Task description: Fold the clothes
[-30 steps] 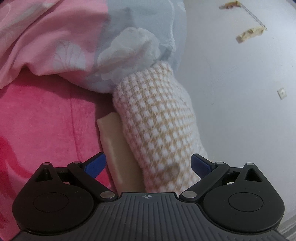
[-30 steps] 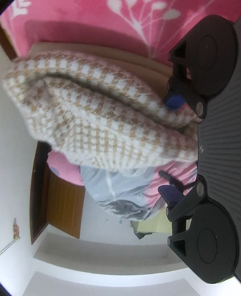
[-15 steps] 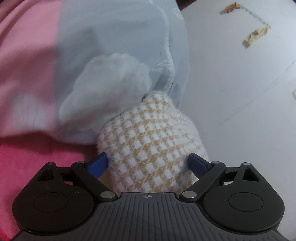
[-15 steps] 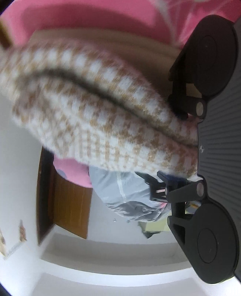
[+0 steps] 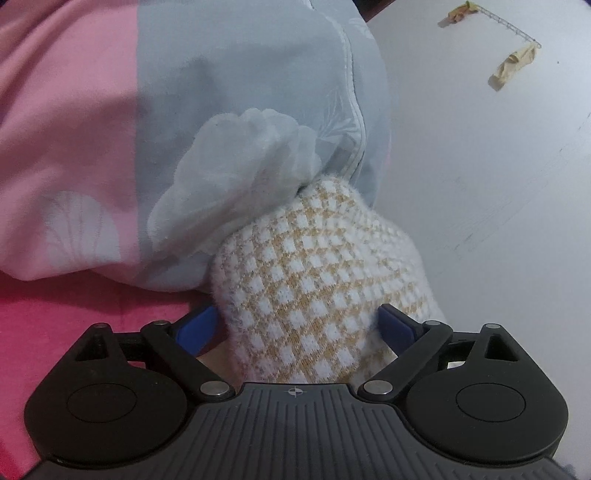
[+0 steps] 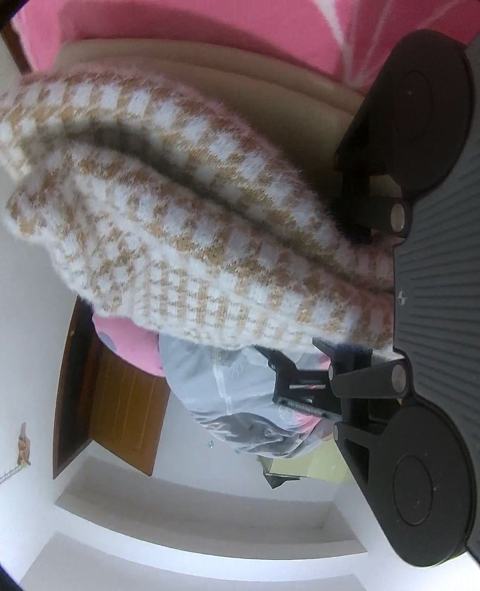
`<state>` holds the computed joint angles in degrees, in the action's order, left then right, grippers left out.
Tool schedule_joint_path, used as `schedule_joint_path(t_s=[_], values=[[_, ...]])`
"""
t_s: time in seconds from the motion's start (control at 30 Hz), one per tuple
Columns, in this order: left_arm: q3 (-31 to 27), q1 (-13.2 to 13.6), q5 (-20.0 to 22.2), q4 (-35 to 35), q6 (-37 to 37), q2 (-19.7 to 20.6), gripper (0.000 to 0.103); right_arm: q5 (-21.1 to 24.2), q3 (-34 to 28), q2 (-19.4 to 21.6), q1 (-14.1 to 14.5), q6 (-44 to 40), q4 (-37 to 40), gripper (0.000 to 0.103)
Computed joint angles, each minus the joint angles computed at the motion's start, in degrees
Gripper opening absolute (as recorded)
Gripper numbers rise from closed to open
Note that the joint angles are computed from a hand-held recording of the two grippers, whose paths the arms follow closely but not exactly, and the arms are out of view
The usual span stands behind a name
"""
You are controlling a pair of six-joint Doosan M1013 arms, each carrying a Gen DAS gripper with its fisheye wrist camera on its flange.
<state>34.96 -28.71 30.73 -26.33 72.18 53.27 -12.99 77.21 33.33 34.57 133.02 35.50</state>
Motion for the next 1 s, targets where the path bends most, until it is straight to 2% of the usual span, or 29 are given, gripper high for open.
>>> schedule_joint_path(t_s=[0.07, 0.1, 0.17, 0.27, 0.3, 0.33, 0.4, 0.47, 0.53, 0.7, 0.9, 1.0], values=[[2.81, -0.33, -1.38, 2.62, 0.39, -1.92, 0.094, 0.7, 1.24, -0.81, -0.06, 2.35, -2.1, 0.049], [4.94, -0.68, -3.03, 5.88, -0.04, -3.28, 0.093, 0.9, 2.22, -1.69, 0.04, 0.2, -0.17, 0.05], [10.3, -1.2, -7.3, 9.49, 2.8, -6.49, 0.094, -0.47, 4.94, -4.2, 0.65, -11.18, 9.08, 0.05], [15.34, -1.14, -6.79, 3.61, 10.06, -9.81, 0.094, -3.81, 8.52, -7.83, 1.54, -30.39, 22.82, 0.054], [17.03, -1.02, -6.55, 0.53, 13.56, -10.88, 0.094, -5.21, 9.2, -8.52, 1.68, -34.93, 26.9, 0.064], [18.33, -0.75, -5.36, -5.55, 17.61, -11.59, 0.094, -5.94, 9.91, -9.06, 1.53, -36.48, 28.9, 0.068], [21.03, -0.05, -2.36, -18.24, 26.25, -12.9, 0.094, -4.93, 11.24, -9.55, 0.65, -30.56, 26.8, 0.069], [22.81, -0.08, 0.16, -24.72, 30.89, -13.57, 0.096, -4.44, 12.87, -9.76, -0.19, -17.85, 18.49, 0.071], [24.24, -0.23, 2.74, -28.98, 34.14, -13.94, 0.096, -4.65, 12.54, -9.03, -0.53, -13.61, 16.36, 0.073], [22.85, -1.53, 6.27, -26.75, 32.72, -12.69, 0.095, -4.13, 11.51, -7.39, -1.74, -2.45, 8.59, 0.076], [20.79, -2.43, 6.74, -24.86, 28.94, -11.27, 0.095, -0.65, 9.06, -6.41, -2.48, -5.72, 8.59, 0.075], [21.58, -2.6, 6.65, -24.77, 26.76, -11.58, 0.095, 3.11, 7.3, -5.9, -2.79, -10.92, 13.55, 0.075]])
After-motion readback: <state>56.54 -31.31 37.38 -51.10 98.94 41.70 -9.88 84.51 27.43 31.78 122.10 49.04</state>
